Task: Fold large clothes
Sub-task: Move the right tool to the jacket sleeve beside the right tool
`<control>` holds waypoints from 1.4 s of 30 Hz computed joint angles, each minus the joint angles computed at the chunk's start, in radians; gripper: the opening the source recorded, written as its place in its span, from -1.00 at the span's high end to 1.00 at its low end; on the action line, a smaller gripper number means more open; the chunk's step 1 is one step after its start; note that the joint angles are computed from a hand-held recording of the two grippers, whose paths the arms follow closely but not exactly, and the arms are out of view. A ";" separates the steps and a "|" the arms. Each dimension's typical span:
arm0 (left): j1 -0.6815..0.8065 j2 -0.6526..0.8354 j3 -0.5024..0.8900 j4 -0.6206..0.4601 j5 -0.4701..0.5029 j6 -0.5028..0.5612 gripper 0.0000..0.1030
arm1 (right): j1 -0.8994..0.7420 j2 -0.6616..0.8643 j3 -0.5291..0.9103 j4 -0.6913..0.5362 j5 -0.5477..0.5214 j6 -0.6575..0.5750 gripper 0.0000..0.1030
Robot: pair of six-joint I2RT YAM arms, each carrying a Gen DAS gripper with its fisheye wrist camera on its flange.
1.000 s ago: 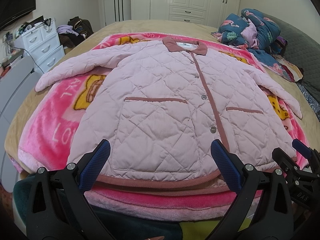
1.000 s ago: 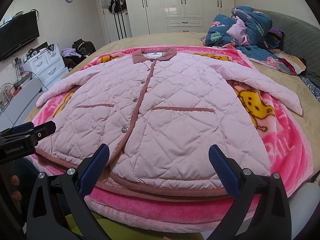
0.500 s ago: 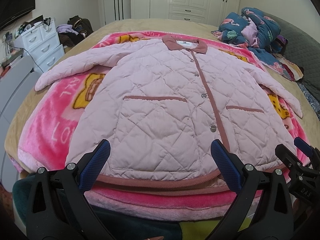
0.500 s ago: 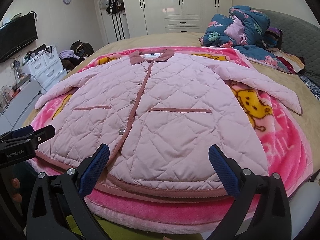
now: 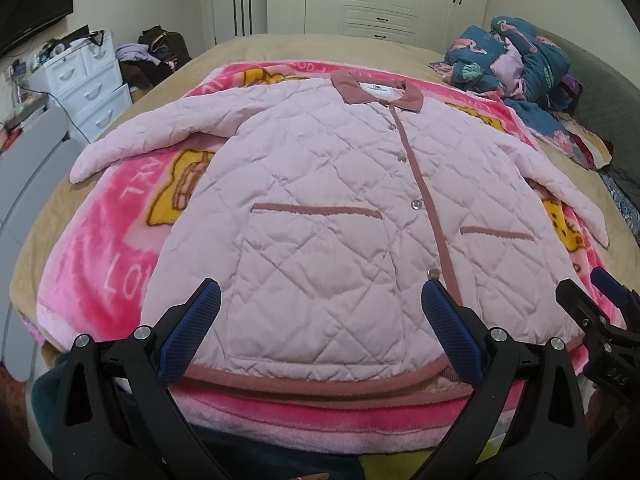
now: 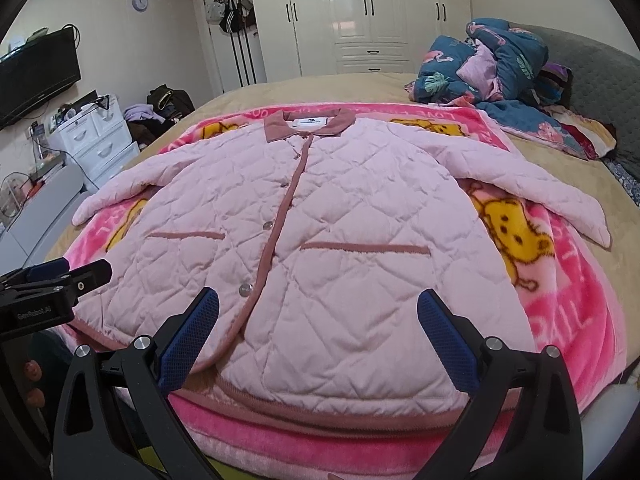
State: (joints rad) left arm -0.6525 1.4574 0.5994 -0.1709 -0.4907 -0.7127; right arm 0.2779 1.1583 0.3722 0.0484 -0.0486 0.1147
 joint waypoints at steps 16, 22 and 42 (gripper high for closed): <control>0.137 0.069 0.166 -0.044 0.071 0.105 -0.82 | -0.051 0.257 0.205 0.058 -0.095 -0.021 -0.92; 0.166 0.140 0.261 -0.059 0.107 0.132 -0.82 | -0.068 0.335 0.298 0.048 -0.125 -0.019 -0.92; 0.131 0.377 0.734 -0.319 0.083 0.109 -0.82 | -0.229 0.463 0.602 -0.124 -0.259 -0.074 -0.92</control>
State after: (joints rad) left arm -0.5215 1.8342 1.3333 -0.4902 -0.4079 -0.6041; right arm 0.0491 1.6213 0.9746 -0.0760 -0.3080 0.0407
